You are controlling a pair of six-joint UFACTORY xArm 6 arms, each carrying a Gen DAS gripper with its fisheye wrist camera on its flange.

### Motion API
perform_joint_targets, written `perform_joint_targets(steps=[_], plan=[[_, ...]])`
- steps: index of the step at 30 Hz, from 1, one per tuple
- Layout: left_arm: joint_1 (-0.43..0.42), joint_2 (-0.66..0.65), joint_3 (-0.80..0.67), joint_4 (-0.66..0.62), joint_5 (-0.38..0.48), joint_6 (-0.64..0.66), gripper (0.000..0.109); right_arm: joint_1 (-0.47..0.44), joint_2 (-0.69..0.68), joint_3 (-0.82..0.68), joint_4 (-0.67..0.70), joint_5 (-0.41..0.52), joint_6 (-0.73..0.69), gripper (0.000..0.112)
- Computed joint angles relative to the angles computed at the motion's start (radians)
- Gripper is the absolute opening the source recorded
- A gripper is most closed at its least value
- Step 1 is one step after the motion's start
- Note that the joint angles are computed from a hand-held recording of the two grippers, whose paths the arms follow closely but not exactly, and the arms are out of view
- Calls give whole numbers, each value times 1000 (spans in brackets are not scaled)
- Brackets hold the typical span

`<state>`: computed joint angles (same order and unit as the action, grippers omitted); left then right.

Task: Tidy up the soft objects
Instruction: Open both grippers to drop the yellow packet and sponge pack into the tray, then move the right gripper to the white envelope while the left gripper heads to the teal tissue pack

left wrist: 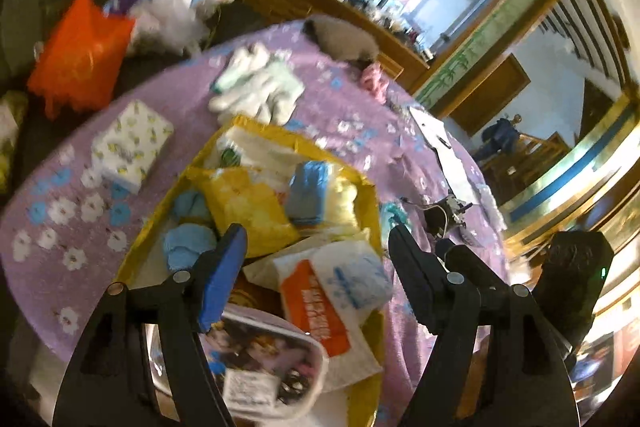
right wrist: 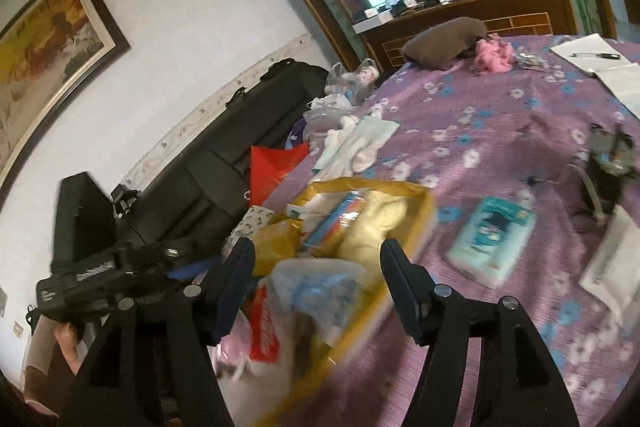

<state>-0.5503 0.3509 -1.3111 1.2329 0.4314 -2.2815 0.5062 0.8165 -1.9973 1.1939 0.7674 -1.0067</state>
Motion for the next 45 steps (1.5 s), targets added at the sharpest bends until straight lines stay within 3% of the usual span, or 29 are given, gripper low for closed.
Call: perform_joint_targets(steps=[2, 8, 11, 15, 22, 29, 39, 43, 45], plan=[[-36, 17, -44, -39, 56, 81, 74, -25, -5, 5, -17, 13, 11, 65], [-64, 135, -204, -182, -19, 303, 74, -78, 64, -95, -235, -46, 157, 65], [-83, 213, -315, -280, -6, 451, 74, -108, 140, -184, -315, -62, 238, 65], [-107, 322, -473, -432, 46, 646, 74, -140, 212, -272, -383, -45, 396, 65], [-134, 501, -743, -630, 157, 859, 74, -127, 181, -218, -418, -115, 388, 65], [-138, 633, -940, -752, 240, 986, 74, -135, 192, -235, -419, -107, 408, 65], [-127, 688, -1012, -815, 278, 1015, 74, -142, 170, -206, -416, -110, 451, 65], [-124, 747, -1116, -829, 331, 1029, 74, -150, 156, -183, -386, -97, 487, 65], [-122, 820, -1247, -854, 393, 1053, 74, -151, 143, -163, -346, -88, 475, 65]])
